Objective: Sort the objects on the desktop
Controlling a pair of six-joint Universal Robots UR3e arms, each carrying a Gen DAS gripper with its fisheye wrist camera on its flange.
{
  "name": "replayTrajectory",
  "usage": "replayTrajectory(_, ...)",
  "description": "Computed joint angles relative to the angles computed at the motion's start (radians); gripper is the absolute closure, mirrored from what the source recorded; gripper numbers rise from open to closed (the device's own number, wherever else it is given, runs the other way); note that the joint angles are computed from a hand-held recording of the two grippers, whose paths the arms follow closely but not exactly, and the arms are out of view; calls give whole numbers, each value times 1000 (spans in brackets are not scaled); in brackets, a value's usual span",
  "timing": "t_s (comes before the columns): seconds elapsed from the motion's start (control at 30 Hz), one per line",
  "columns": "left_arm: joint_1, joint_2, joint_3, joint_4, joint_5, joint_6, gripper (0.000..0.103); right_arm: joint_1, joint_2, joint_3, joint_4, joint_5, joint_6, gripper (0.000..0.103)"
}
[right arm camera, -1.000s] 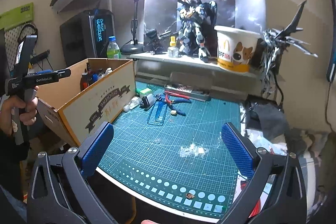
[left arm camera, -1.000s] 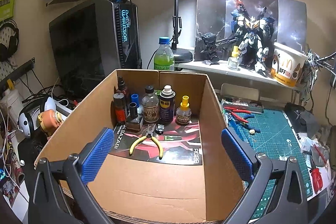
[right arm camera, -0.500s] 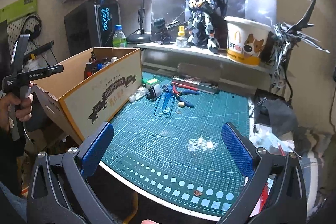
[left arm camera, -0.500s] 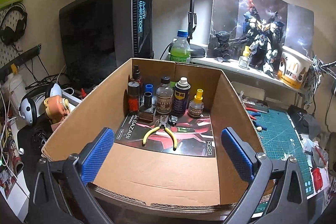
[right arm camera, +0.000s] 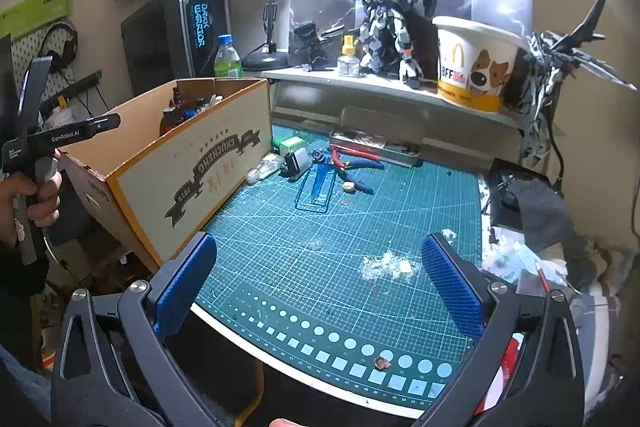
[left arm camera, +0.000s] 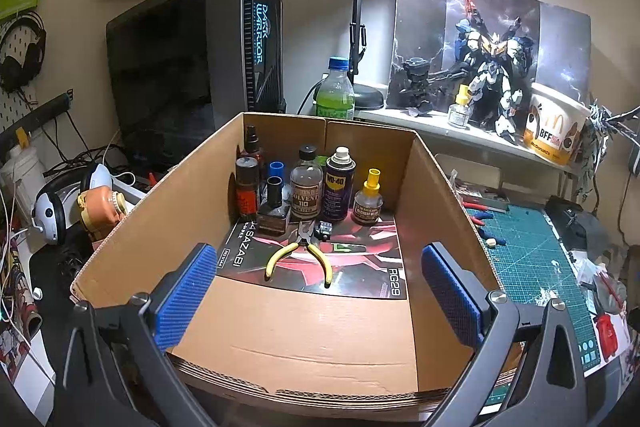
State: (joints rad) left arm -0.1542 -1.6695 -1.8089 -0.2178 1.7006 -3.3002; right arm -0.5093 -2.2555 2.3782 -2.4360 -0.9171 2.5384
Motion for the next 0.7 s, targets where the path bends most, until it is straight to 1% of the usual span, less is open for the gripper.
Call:
replayTrajectory(0.37, -7, 0, -2, 3, 3, 6, 0, 24, 25, -1, -12, -21, -4, 0)
replayTrajectory(0.7, -20, -3, 3, 3, 15, 8, 0, 26, 19, 0, 10, -23, -21, 0)
